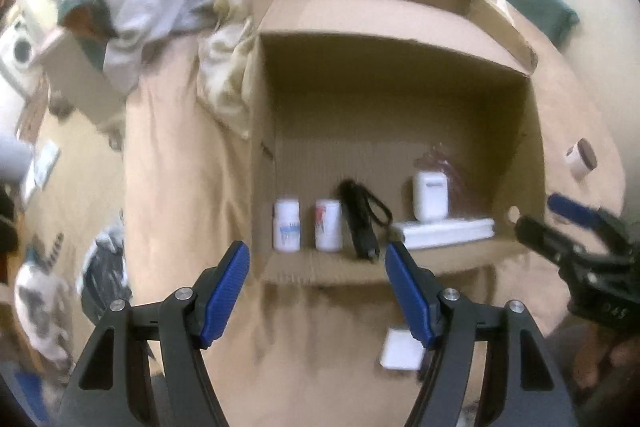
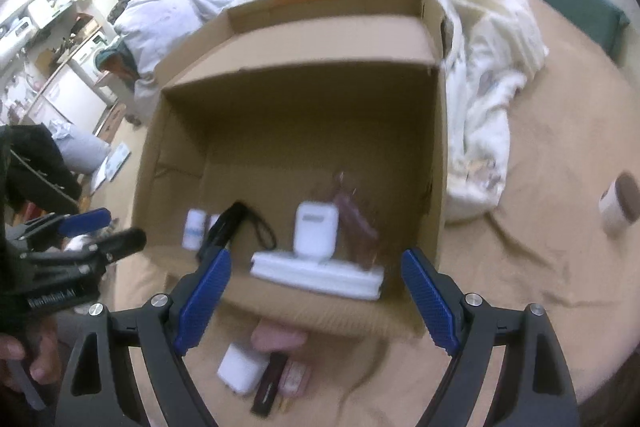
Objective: Organize rigid objects
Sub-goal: 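Withdraw both open tools from the box, then grasp the battery with the left tool while the right tool grasps the pink compact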
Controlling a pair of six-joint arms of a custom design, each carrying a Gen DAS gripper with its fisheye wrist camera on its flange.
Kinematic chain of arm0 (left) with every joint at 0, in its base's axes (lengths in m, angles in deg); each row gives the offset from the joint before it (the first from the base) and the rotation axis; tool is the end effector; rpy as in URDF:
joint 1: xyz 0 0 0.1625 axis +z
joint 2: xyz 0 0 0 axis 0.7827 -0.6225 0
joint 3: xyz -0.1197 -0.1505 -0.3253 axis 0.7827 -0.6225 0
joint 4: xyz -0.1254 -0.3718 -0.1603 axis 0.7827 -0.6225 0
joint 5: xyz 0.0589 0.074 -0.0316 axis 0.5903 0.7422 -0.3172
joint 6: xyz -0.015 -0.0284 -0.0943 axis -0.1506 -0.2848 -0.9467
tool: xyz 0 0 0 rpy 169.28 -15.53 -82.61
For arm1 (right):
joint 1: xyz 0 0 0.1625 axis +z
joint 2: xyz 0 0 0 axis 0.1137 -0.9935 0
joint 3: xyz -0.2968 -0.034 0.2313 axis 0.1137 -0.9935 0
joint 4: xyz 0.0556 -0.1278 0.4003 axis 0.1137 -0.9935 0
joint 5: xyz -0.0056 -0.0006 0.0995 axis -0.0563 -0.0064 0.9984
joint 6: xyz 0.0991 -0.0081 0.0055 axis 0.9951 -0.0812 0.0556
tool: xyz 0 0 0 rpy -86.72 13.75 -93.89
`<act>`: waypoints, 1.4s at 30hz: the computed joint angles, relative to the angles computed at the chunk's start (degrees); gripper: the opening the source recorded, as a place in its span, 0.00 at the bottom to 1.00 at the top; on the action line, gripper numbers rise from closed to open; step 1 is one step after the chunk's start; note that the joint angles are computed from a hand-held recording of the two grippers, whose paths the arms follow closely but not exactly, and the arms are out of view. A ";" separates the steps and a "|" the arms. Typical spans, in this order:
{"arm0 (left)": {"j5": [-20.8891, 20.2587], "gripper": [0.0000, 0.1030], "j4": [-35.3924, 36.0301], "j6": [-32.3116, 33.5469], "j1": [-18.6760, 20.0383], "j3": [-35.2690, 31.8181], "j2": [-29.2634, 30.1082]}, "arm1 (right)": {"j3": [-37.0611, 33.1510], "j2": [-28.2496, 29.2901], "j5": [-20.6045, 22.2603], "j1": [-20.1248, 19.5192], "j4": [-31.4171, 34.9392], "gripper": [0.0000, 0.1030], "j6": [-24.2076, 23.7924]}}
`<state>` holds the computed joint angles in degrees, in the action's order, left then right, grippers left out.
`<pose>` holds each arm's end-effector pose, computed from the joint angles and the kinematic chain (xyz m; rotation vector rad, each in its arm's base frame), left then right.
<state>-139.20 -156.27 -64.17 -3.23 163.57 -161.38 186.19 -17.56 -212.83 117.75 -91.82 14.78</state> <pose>-0.1036 -0.4073 0.2665 0.5667 2.4348 -0.2807 0.3032 -0.3311 0.0354 0.0503 -2.4799 0.7020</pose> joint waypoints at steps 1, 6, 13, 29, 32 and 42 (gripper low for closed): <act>-0.40 0.66 0.90 -0.62 0.18 0.09 -0.64 | 0.77 -0.44 1.03 0.18 -0.55 0.90 0.59; -3.63 0.66 3.27 -2.56 2.17 1.86 -3.38 | 3.82 -1.47 5.00 0.19 -0.41 0.90 6.08; -3.79 0.66 2.87 -3.91 5.43 2.28 1.15 | 3.45 0.99 9.79 -3.46 2.15 0.89 7.75; 0.40 0.62 -2.17 -3.62 8.17 2.77 9.77 | -3.77 10.51 11.27 -8.16 9.59 0.83 5.21; -0.52 0.49 -3.44 -2.35 9.15 1.95 11.65 | -5.19 12.63 11.48 -8.13 10.63 0.83 4.41; 0.16 0.41 -5.94 0.11 8.69 1.73 16.16 | -8.07 16.31 7.63 -6.39 12.62 0.71 3.00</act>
